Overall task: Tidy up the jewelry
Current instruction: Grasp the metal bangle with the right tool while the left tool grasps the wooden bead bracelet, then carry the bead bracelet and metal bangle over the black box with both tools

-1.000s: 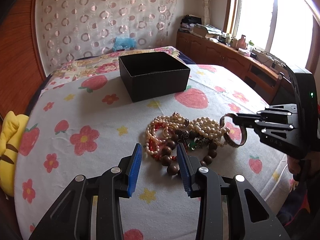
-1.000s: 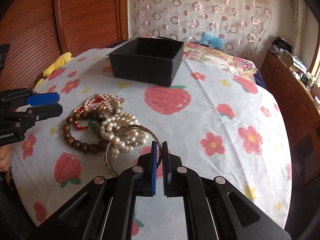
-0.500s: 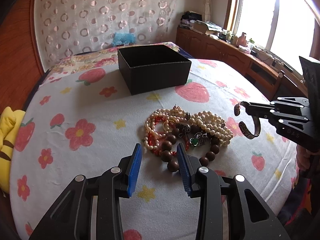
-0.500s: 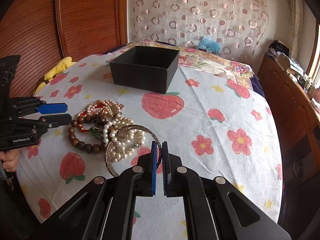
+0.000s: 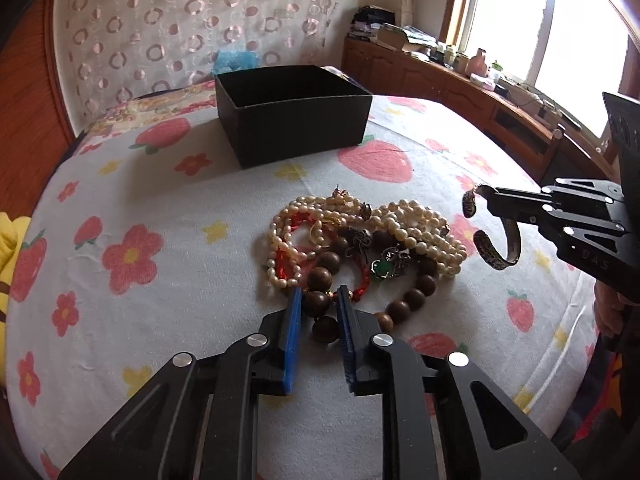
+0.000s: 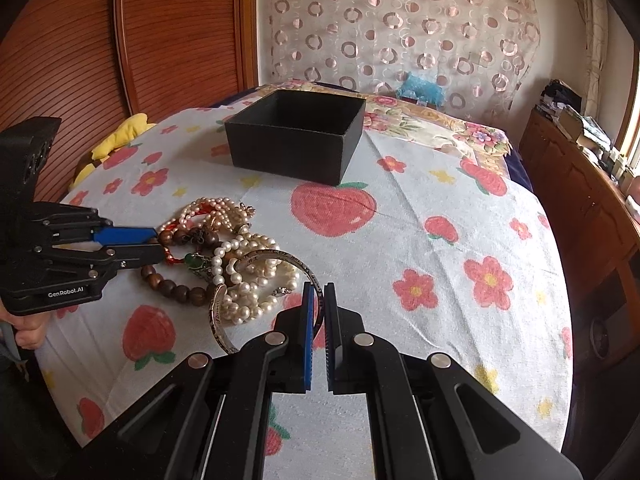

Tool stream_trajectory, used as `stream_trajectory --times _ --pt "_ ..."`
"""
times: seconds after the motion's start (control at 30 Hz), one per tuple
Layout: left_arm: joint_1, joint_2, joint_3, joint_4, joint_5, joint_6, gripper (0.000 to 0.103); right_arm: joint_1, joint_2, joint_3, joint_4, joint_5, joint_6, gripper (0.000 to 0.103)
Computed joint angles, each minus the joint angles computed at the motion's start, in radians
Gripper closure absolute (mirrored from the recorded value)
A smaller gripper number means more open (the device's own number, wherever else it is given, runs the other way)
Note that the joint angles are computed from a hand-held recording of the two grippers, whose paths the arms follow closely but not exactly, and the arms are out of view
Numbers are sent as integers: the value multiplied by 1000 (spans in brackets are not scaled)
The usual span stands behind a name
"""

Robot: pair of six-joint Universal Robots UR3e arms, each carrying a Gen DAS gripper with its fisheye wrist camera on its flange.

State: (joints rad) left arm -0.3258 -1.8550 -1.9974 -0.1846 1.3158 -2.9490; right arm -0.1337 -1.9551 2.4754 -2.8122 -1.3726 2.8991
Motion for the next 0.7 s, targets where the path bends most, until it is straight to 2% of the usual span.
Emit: stream_trajectory --times 0.33,0.7 --pt "28 146 -55 36 -71 -12 91 12 11 -17 -10 -3 8 97" --pt "50 225 17 -1 -106 -21 91 31 45 -78 -15 -7 17 97"
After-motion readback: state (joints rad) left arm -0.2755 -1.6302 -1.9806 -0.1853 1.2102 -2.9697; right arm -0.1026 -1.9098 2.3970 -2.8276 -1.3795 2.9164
